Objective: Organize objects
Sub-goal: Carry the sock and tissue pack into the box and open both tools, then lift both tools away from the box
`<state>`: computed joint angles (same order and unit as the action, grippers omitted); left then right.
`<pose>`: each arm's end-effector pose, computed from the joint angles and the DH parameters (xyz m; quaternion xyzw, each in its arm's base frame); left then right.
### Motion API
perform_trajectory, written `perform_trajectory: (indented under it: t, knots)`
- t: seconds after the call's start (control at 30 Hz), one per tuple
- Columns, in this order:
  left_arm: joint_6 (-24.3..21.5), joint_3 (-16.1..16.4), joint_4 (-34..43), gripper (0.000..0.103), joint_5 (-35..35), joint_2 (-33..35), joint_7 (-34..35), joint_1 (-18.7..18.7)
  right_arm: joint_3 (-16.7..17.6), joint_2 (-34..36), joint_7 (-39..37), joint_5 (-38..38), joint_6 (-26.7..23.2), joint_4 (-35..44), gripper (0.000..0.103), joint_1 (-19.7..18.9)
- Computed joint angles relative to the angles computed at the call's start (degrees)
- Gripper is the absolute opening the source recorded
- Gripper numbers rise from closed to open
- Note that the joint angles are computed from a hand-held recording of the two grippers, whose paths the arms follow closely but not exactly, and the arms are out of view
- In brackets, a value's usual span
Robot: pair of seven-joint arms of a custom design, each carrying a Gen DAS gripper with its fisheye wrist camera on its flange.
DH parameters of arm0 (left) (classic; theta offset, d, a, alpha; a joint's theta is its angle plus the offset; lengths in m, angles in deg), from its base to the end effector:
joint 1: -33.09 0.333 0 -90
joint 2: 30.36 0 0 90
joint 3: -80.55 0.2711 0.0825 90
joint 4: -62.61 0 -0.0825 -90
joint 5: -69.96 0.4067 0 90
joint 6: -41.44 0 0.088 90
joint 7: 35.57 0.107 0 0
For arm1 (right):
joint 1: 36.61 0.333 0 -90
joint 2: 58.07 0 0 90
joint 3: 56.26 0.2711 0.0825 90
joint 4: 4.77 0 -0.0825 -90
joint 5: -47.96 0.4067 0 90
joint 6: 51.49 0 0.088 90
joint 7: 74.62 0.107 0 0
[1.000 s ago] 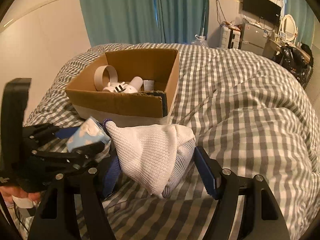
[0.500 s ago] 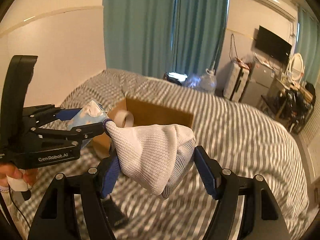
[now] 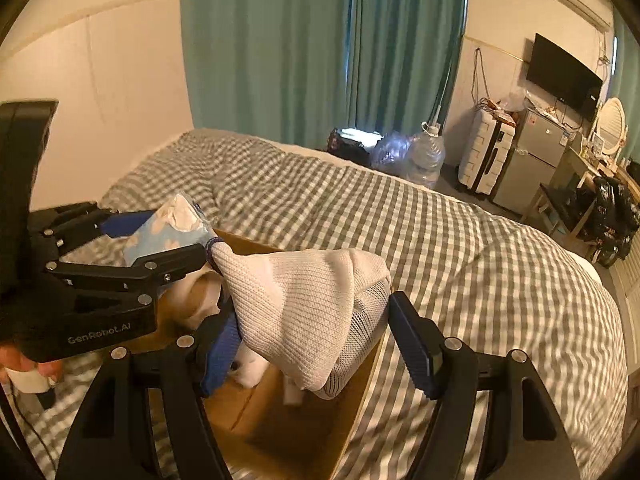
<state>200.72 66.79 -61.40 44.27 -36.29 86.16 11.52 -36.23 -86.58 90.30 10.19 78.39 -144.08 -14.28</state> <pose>0.4883 -0.3256 0.4648 -0.3422 0.8640 -0.3431 0.1369 0.3605 0.3111 0.4646 -0.5791 0.7232 -0.3163 0.2039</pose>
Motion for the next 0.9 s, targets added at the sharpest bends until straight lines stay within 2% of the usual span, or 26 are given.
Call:
perform_trajectory:
  t: [0.13,0.23,0.37,0.47,0.53,0.57,0.6,0.67,0.73,0.9]
  knots:
    - [-0.36,-0.73,2.09,0.058,2.19,4.01,0.34,0.29,-2.26,2.13,-0.74,1.14,6.78,-2.56,0.070,-0.37]
    - [-2.77,-1.37,3.00,0.058,2.97,5.18,0.58,0.89,-2.91,4.64,-2.81,2.31,8.46,-2.50,0.070,-0.52]
    - [-2.69,-1.63,2.93,0.058,1.03,4.83,2.38,1.35,-2.99,3.94,-1.53,2.98,11.13,-4.03,0.073,-1.06]
    - [-3.38,-1.60,2.14,0.062,1.87,3.59,1.41,1.58,-2.01,1.16,-0.46,3.21,9.97,-5.06,0.075,-0.99]
    - [-2.31,-1.63,0.76,0.076,4.65,2.16,-1.08,1.70,-1.38,-1.31,0.22,3.98,9.06,-5.76,0.076,-0.55]
    - [-1.36,-1.59,-0.19,0.086,5.88,1.18,-2.25,1.71,-0.92,-2.69,0.68,4.35,8.48,-6.00,0.077,-0.32]
    - [-0.40,-1.35,-1.46,0.088,5.60,-0.39,-1.96,1.44,-0.47,-3.76,0.91,4.64,7.70,-5.97,0.079,-0.20]
    - [-0.98,-0.26,-2.73,0.091,3.65,-3.03,0.22,0.46,1.10,-5.92,1.42,5.19,4.04,-5.05,0.080,0.24]
    - [-1.48,0.37,-4.24,0.095,4.06,-6.05,-0.61,0.23,2.32,-8.18,1.52,5.49,0.92,-4.41,0.080,1.05]
    - [-1.75,3.01,-9.58,0.098,2.99,-15.46,-1.87,-1.55,5.80,-10.58,0.89,5.58,-8.03,0.57,0.080,2.72]
